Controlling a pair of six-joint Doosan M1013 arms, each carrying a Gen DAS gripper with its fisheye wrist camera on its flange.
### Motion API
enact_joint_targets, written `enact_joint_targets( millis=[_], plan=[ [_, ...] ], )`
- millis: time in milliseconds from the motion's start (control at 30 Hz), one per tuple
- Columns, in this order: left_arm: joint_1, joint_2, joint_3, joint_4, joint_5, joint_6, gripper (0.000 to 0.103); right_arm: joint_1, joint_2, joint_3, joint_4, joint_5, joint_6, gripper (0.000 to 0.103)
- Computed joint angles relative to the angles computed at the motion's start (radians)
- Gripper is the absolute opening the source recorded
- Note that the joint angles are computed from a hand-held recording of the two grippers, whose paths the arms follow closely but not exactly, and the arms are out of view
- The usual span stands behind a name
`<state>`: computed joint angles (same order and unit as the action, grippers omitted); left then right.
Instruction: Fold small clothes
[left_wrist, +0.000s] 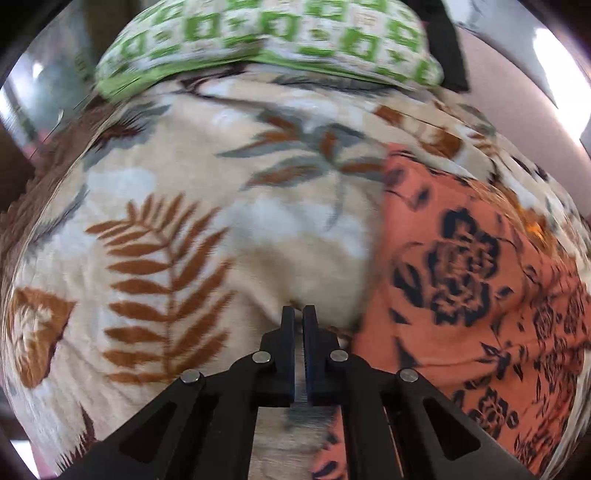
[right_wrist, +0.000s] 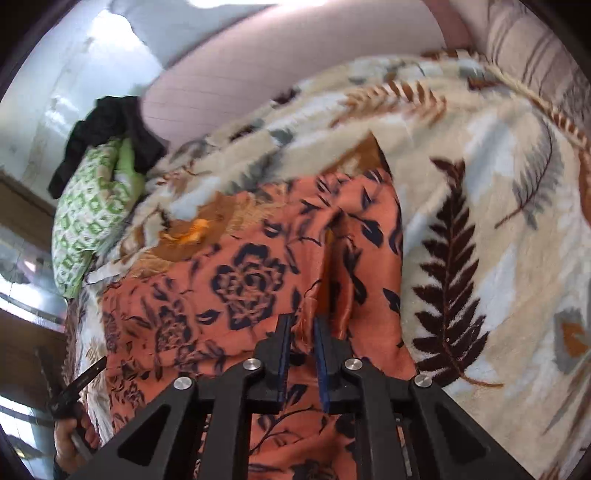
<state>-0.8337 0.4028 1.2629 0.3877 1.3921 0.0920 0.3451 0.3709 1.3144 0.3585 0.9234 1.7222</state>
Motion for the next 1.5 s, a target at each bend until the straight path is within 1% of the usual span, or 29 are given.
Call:
enact_joint_targets(
  millis=[67, 133, 167, 200, 233, 267, 300, 333, 400, 500, 567, 600, 633, 700, 733, 767, 833, 933, 1033, 1100, 1133, 1167, 1200, 1233, 1267, 1300, 1333, 1400, 1500],
  plan=[
    [0.005, -0.032, 0.043, -0.011, -0.092, -0.034, 0.004, 0.008, 0.005, 0.013, -0.084, 0.027, 0.033, 0.014],
    [0.005, -0.055, 0.059, -0.005, -0.173, -0.038, 0.007, -0.007, 0.035, 0.008, -0.052, 0.100, 0.036, 0.015],
    [0.002, -0.052, 0.047, 0.010, -0.179, -0.012, 0.011, -0.024, 0.028, 0.033, 0.017, 0.078, 0.014, 0.016],
    [-0.003, -0.042, 0.023, 0.041, -0.167, 0.021, 0.026, -0.037, 0.011, 0.064, 0.082, 0.024, -0.011, 0.017],
    [-0.004, -0.031, 0.003, 0.061, -0.155, 0.039, 0.051, -0.045, -0.002, 0.080, 0.125, -0.016, -0.037, 0.030],
    [-0.005, -0.018, -0.020, 0.082, -0.141, 0.053, 0.062, -0.049, -0.008, 0.081, 0.144, -0.040, -0.052, 0.062],
    [-0.005, -0.005, -0.038, 0.106, -0.133, 0.057, 0.069, -0.052, -0.014, 0.081, 0.158, -0.070, -0.060, 0.081],
    [-0.002, 0.004, -0.047, 0.120, -0.134, 0.061, 0.069, -0.054, -0.021, 0.086, 0.178, -0.112, -0.075, 0.093],
    [0.022, 0.027, -0.071, 0.079, -0.139, 0.100, 0.069, -0.058, -0.007, 0.058, 0.200, -0.125, -0.119, 0.093],
    [0.059, 0.052, -0.085, 0.007, -0.141, 0.130, 0.069, -0.061, 0.046, -0.008, 0.200, -0.070, -0.108, 0.093],
    [0.067, 0.056, -0.082, 0.002, -0.145, 0.121, 0.059, -0.052, 0.085, -0.058, 0.151, -0.019, -0.080, 0.091],
    [0.071, 0.056, -0.078, 0.001, -0.151, 0.118, 0.042, -0.046, 0.105, -0.085, 0.124, -0.003, -0.067, 0.091],
    [0.077, 0.058, -0.077, -0.014, -0.154, 0.132, 0.017, -0.039, 0.117, -0.098, 0.108, -0.003, -0.071, 0.090],
    [0.083, 0.061, -0.081, -0.030, -0.159, 0.160, 0.004, -0.033, 0.129, -0.111, 0.085, 0.002, -0.111, 0.068],
    [0.080, 0.069, -0.095, -0.011, -0.134, 0.162, 0.000, -0.023, 0.143, -0.137, 0.032, 0.041, -0.101, 0.031],
    [0.075, 0.078, -0.111, 0.022, -0.101, 0.156, 0.000, -0.013, 0.146, -0.148, -0.018, 0.053, -0.090, 0.018],
    [0.067, 0.072, -0.111, 0.086, -0.080, 0.110, 0.000, 0.000, 0.138, -0.146, -0.067, 0.034, -0.090, 0.010],
    [0.066, 0.054, -0.083, 0.131, -0.111, 0.083, 0.000, 0.012, 0.093, -0.102, -0.129, -0.056, -0.086, 0.008],
    [0.086, 0.030, -0.032, 0.057, -0.239, 0.085, 0.000, 0.010, 0.105, -0.094, -0.171, -0.031, -0.035, 0.008],
    [0.082, 0.022, -0.019, 0.071, -0.278, 0.097, 0.000, -0.009, 0.112, -0.085, -0.079, -0.002, -0.069, 0.009],
    [0.085, 0.017, -0.014, 0.062, -0.314, 0.123, 0.005, -0.019, 0.097, -0.057, -0.018, -0.040, -0.100, 0.010],
    [0.091, 0.020, -0.020, 0.041, -0.329, 0.144, 0.011, -0.028, 0.083, -0.036, 0.036, -0.072, -0.133, 0.014],
    [0.098, 0.025, -0.028, 0.015, -0.334, 0.160, 0.029, -0.039, 0.075, -0.027, 0.101, -0.088, -0.169, 0.018],
    [0.102, 0.027, -0.031, 0.003, -0.337, 0.163, 0.054, -0.044, 0.069, -0.023, 0.128, -0.096, -0.181, 0.036],
    [0.106, 0.030, -0.031, -0.003, -0.344, 0.160, 0.058, -0.047, 0.065, -0.023, 0.144, -0.108, -0.179, 0.055],
    [0.107, 0.033, -0.030, 0.007, -0.351, 0.149, 0.058, -0.049, 0.058, -0.014, 0.152, -0.139, -0.171, 0.091],
    [0.108, 0.036, -0.030, 0.006, -0.352, 0.152, 0.058, -0.046, 0.054, -0.009, 0.148, -0.166, -0.163, 0.095],
    [0.114, 0.039, -0.027, -0.022, -0.373, 0.168, 0.057, -0.043, 0.072, -0.040, 0.122, -0.128, -0.159, 0.095],
    [0.123, 0.051, -0.036, -0.060, -0.369, 0.194, 0.028, -0.036, 0.101, -0.076, 0.099, -0.090, -0.147, 0.093]
  ],
)
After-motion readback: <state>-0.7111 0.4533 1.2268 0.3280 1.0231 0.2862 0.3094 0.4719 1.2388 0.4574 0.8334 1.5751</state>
